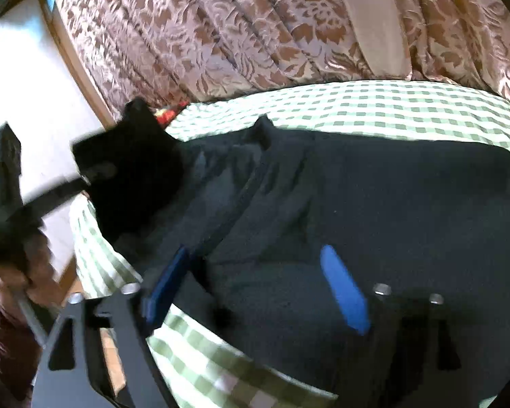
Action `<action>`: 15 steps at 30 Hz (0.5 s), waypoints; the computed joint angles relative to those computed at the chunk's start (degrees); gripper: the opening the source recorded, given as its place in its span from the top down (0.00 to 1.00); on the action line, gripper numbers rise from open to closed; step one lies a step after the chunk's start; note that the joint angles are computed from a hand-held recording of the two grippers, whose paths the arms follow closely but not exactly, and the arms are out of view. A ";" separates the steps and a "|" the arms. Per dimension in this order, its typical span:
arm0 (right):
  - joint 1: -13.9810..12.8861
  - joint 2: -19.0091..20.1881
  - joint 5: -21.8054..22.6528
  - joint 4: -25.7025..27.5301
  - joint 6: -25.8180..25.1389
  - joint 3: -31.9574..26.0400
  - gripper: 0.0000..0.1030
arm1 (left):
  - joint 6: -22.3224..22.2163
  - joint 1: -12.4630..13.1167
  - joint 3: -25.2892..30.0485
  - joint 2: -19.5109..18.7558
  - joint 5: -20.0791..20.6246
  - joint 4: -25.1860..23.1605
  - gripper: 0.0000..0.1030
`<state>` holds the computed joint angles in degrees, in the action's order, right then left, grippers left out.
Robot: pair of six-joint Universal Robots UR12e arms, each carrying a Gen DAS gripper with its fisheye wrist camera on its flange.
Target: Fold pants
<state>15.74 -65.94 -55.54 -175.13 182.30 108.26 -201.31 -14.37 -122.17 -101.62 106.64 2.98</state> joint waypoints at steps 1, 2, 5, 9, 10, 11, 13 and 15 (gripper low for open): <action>-0.30 -0.25 0.70 -0.53 0.52 0.14 0.19 | 1.22 -0.66 0.58 -0.44 0.49 -0.50 0.88; -0.73 -0.46 1.75 -1.09 1.31 0.17 0.19 | 2.06 -1.05 0.99 -0.72 0.61 -0.94 0.88; -1.51 -0.61 4.64 -1.00 3.31 -0.23 0.18 | 4.55 -2.07 1.81 -1.57 1.16 -1.89 0.88; -1.79 -0.22 8.17 1.84 4.11 -1.87 0.18 | 5.58 -2.81 2.54 -2.36 1.35 -2.42 0.88; -1.66 -0.07 8.97 3.17 3.54 -2.53 0.18 | 5.76 -2.73 2.47 -2.33 1.18 -2.42 0.88; -1.58 0.01 9.77 4.18 3.07 -2.91 0.18 | 5.96 -2.68 2.41 -2.35 1.05 -2.27 0.88; -1.25 0.55 11.91 7.26 2.35 -4.39 0.18 | 6.22 -2.59 2.30 -2.34 0.95 -2.05 0.88; -0.84 1.26 13.60 9.43 2.03 -5.86 0.18 | 5.98 -2.76 2.45 -2.36 1.24 -2.27 0.88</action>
<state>14.89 -64.69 -41.94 -165.69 184.33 102.40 -195.32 -17.13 -119.72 -103.99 107.87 0.70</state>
